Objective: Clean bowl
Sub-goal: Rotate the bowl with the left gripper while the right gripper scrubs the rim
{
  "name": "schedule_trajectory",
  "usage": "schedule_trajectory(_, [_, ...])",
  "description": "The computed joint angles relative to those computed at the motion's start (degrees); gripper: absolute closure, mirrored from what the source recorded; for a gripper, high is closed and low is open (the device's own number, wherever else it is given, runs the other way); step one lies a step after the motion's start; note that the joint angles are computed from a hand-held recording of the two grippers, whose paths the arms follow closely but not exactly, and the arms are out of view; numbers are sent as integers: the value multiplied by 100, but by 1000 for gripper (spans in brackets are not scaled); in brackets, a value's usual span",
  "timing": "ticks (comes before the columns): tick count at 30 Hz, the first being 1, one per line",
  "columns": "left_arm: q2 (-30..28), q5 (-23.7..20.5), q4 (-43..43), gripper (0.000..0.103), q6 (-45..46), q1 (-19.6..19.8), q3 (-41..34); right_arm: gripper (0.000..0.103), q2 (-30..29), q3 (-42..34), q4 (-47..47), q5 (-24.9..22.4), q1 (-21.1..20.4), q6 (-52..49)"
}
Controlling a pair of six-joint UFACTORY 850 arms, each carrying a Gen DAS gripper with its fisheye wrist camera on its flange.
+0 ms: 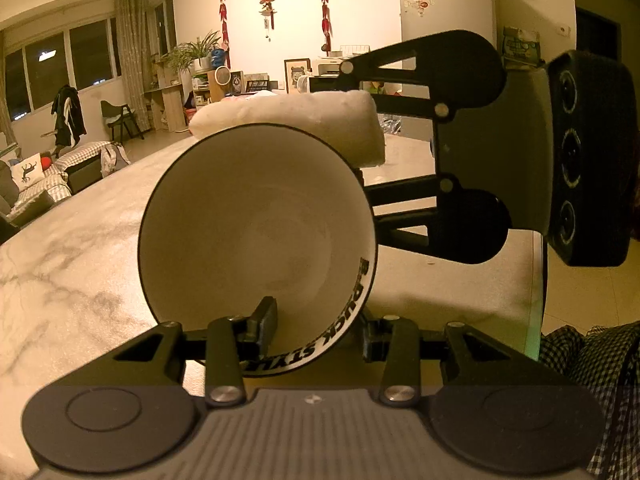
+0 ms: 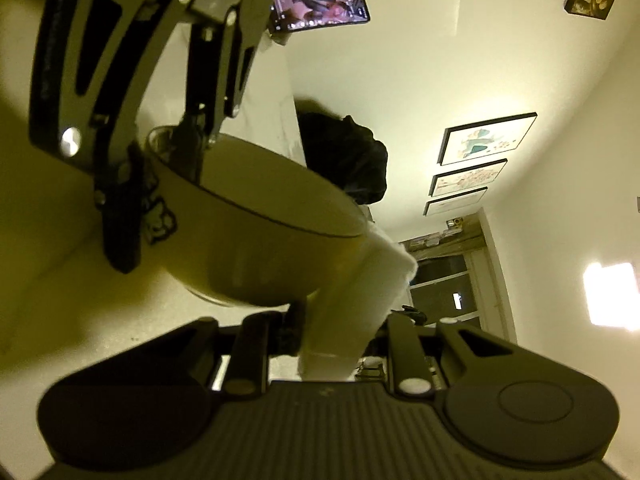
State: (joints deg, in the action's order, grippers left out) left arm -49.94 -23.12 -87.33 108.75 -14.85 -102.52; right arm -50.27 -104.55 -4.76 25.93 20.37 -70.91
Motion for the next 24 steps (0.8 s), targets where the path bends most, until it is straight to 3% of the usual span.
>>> schedule_trajectory(10, [-43,-30,101,59,-111,1,-81,80,-34,11,162,-259,-21,-168])
schedule_trajectory(12, [-61,-114,168,70,-211,18,-128,80,-26,10,145,-261,-26,-161])
schedule_trajectory(15, [-68,-231,209,72,-243,26,-198,80,-11,33,121,-246,-30,-151])
schedule_trajectory(19, [66,-347,-438,75,576,-7,-124,80,-44,-31,169,-263,-10,-223])
schedule_trajectory(21, [115,-492,-500,87,702,-5,-80,80,-29,0,176,-238,-8,-232])
schedule_trajectory(24, [189,-461,-397,93,788,-33,51,80,26,114,150,-134,-8,-218])
